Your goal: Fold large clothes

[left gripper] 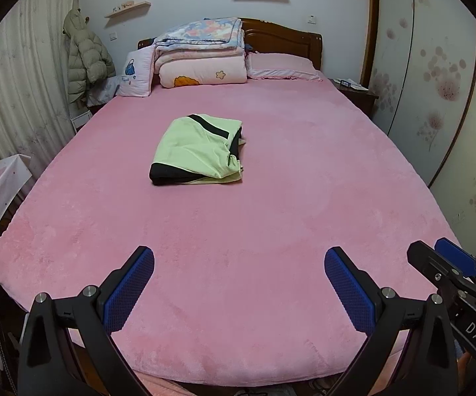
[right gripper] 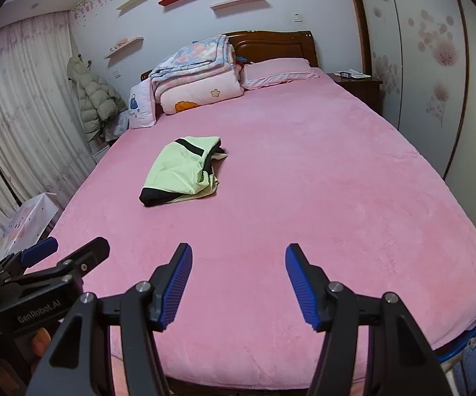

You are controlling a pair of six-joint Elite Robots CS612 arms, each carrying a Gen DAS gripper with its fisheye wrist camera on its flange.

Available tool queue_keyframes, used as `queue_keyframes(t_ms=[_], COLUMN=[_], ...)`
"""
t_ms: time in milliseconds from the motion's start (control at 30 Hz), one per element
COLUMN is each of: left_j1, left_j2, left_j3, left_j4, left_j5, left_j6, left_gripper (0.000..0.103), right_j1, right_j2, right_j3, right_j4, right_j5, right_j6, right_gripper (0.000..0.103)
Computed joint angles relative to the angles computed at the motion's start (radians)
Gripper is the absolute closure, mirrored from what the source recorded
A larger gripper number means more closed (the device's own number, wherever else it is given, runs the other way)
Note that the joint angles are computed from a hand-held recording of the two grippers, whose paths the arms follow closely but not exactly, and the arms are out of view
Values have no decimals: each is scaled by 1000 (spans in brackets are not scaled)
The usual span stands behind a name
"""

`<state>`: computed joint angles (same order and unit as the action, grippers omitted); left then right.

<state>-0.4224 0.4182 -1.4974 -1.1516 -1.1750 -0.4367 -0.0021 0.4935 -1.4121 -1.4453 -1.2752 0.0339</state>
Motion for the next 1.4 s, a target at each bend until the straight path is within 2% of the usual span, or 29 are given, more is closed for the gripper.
queue_keyframes(t_ms=[333, 1400], left_j1=[-2, -16], left_j2=[3, 11], left_j3=[-9, -14], left_j4=[26, 50], left_j5=[-19, -4], left_j6=[-38, -62], left_gripper=[0, 1], right_j1=[7, 2], right_j2=[13, 26], right_j3=[-12, -26], right_j4=[3, 20], right_j5=[-23, -12], right_j6=[-39, -36], right_gripper=[44, 44])
